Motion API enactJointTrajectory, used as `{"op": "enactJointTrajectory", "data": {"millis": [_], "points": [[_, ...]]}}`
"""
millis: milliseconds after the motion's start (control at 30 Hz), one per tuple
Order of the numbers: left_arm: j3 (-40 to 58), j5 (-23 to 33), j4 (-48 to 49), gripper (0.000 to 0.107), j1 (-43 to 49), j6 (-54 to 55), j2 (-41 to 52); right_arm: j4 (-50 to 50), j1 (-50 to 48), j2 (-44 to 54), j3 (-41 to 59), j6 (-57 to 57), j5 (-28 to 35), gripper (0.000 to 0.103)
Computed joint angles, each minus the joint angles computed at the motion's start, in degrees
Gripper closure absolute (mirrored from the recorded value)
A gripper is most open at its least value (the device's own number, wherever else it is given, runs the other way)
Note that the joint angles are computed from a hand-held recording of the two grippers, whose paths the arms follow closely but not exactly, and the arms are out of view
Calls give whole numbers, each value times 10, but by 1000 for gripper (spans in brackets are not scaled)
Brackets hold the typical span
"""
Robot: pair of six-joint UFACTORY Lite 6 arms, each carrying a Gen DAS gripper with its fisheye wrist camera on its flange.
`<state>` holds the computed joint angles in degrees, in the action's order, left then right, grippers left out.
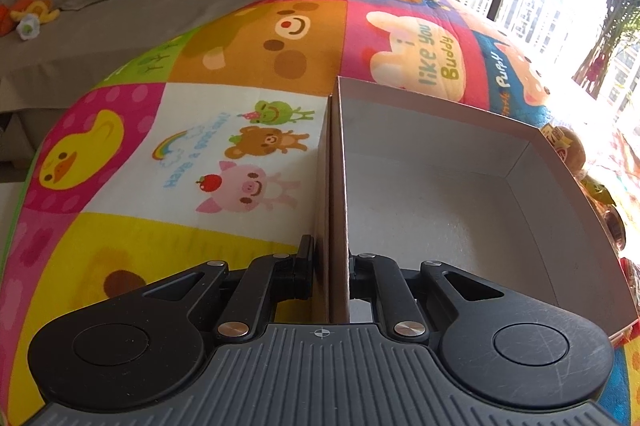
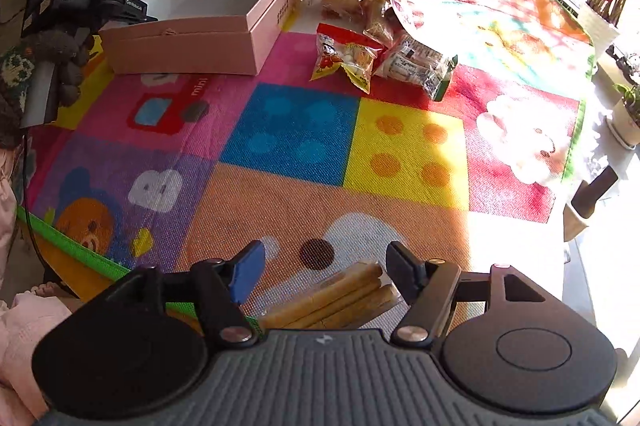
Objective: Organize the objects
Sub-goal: 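Grasp the breadstick packet with the right tool and lift it, then carry the breadstick packet into the pink box and release it with the right tool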
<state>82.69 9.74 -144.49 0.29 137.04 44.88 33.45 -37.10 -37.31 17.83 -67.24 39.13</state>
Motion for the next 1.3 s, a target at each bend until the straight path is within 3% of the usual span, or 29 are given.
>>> {"op": "enactJointTrajectory", "data": {"millis": [67, 167, 233, 300, 533, 700, 900, 967, 1033, 1067, 1300], "points": [[-4, 3, -13, 95, 0, 13, -1, -19, 12, 21, -7, 32, -29, 39], [-6, 8, 1, 95, 2, -1, -1, -30, 18, -25, -33, 35, -31, 46], [-7, 8, 6, 95, 2, -5, -1, -27, 23, -41, -32, 32, -6, 80], [-9, 9, 13, 94, 2, -9, -3, -55, 63, -59, -36, 80, -11, 99], [-13, 17, 48, 94, 7, -43, -4, -51, 137, -20, -7, 122, -59, 102], [-8, 19, 100, 93, 10, -96, -2, -5, 143, 9, 15, 88, -86, 102], [-7, 16, 93, 93, 9, -87, -2, 33, 16, -16, 38, -7, 7, 98], [-7, 16, 102, 93, 9, -97, -2, 22, -37, -9, 46, -20, 35, 85], [-6, 13, 107, 93, 9, -101, -2, -5, -73, 4, 51, -4, 52, 44], [-5, 12, 108, 93, 9, -102, -2, -8, -97, 11, 51, -7, 70, 37], [-6, 13, 105, 93, 8, -100, -3, -68, -187, 39, 46, 13, 163, 35]]}}
